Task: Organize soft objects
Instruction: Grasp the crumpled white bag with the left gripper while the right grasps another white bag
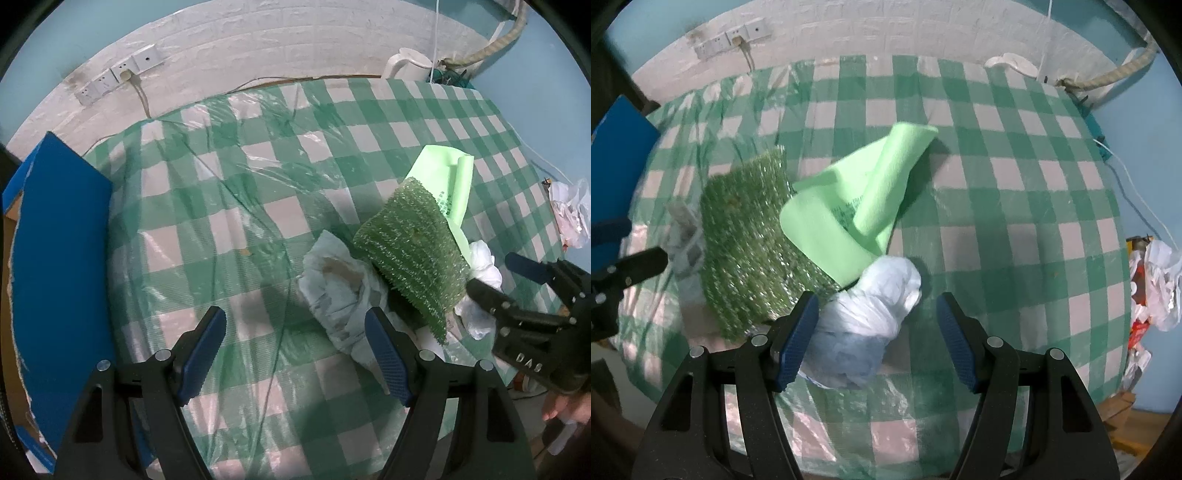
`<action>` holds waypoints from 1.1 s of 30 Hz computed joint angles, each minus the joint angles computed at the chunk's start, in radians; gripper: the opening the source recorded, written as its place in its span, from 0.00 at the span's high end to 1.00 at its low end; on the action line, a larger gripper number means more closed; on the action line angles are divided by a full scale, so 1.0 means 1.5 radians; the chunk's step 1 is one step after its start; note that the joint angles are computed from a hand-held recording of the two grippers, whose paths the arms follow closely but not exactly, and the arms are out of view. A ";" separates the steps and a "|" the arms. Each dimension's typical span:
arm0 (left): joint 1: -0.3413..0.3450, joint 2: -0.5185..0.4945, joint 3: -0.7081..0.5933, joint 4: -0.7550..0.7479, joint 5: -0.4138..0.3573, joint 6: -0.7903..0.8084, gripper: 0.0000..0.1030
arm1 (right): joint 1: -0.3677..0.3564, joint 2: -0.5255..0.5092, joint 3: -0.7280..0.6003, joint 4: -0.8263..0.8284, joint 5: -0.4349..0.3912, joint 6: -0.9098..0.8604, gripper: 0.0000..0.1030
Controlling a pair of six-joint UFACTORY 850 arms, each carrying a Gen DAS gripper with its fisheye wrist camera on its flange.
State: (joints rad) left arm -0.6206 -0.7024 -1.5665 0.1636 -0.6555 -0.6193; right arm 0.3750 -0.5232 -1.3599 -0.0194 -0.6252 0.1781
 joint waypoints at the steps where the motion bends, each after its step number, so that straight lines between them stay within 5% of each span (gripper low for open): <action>1: 0.000 -0.004 -0.005 -0.002 -0.002 0.002 0.23 | -0.001 -0.002 0.000 0.000 -0.003 -0.003 0.35; 25: -0.012 -0.091 -0.094 -0.029 -0.037 0.044 0.18 | -0.044 -0.037 -0.035 0.013 0.002 -0.017 0.35; 31: -0.011 -0.080 -0.077 -0.069 -0.008 0.095 0.44 | -0.039 -0.045 -0.034 -0.001 0.001 -0.016 0.36; 33: -0.010 -0.073 -0.069 -0.084 0.001 0.115 0.47 | -0.037 -0.045 -0.031 -0.011 -0.001 -0.010 0.45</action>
State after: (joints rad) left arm -0.6355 -0.8126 -1.6699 0.0377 -0.6535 -0.4464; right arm 0.3200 -0.5901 -1.4067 -0.0364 -0.6273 0.1633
